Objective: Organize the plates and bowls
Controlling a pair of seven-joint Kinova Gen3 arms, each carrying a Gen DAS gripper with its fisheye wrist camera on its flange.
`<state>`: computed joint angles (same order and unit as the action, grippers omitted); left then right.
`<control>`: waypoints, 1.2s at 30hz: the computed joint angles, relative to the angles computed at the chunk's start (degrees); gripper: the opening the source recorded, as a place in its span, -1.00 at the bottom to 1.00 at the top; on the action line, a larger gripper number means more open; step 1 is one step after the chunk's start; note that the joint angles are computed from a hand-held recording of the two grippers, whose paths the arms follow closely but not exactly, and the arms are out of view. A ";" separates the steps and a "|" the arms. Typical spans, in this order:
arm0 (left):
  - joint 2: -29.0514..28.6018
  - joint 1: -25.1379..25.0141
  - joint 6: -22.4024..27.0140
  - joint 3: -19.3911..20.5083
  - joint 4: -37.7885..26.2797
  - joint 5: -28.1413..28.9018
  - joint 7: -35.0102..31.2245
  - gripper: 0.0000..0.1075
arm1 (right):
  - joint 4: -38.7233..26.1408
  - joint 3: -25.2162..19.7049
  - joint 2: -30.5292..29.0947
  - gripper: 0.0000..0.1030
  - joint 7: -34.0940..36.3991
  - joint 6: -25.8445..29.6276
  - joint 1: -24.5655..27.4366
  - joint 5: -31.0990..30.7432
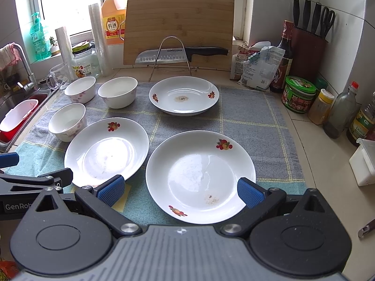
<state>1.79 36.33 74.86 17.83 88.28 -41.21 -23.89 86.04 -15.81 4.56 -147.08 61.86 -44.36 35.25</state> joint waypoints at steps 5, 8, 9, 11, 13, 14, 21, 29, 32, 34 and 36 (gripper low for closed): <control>0.37 0.12 0.02 -0.09 -0.26 0.06 -0.34 0.90 | 0.36 0.19 -0.21 1.00 0.42 -0.98 0.50 -0.70; 0.84 0.38 0.20 -0.21 -0.84 0.00 -0.40 0.90 | 0.82 0.23 -0.45 1.00 0.73 -1.59 0.88 -0.93; 0.90 0.45 0.15 -0.30 -0.94 -0.05 -0.47 0.90 | 0.95 0.21 -0.52 1.00 0.79 -1.81 0.99 -0.94; 0.87 0.54 -0.12 -0.46 -0.98 -0.09 -0.59 0.90 | 1.31 0.27 -0.80 1.00 1.58 -2.71 1.48 -1.59; 0.90 0.52 -0.49 -0.55 -1.07 -0.04 -0.74 0.90 | 1.86 0.31 -1.19 1.00 2.13 -3.83 2.01 -1.99; 0.94 0.52 -0.59 -0.60 -1.11 -0.02 -0.83 0.90 | 2.15 0.32 -1.35 1.00 2.36 -4.38 2.30 -2.21; 1.24 0.73 -1.76 -1.18 -0.57 -1.07 0.62 0.90 | 6.02 0.08 -2.59 1.00 4.21 -9.50 3.98 -1.10; 1.43 -0.43 -3.82 -1.76 -0.07 0.02 -0.81 0.90 | 12.90 -0.11 -5.04 1.00 8.11 -16.78 7.63 -1.27; 1.27 -1.00 -5.39 -2.04 0.48 0.74 -1.45 0.90 | 14.91 -0.18 -5.34 1.00 10.75 -18.67 8.82 -2.72; 1.20 -1.33 -6.56 -2.17 0.95 0.79 -1.75 0.90 | 16.22 -0.44 -5.27 1.00 10.85 -19.28 9.17 -2.55; 1.17 -1.83 -7.60 -2.38 1.21 1.28 -2.49 0.90 | 17.33 -0.31 -5.26 1.00 11.21 -20.03 9.61 -3.61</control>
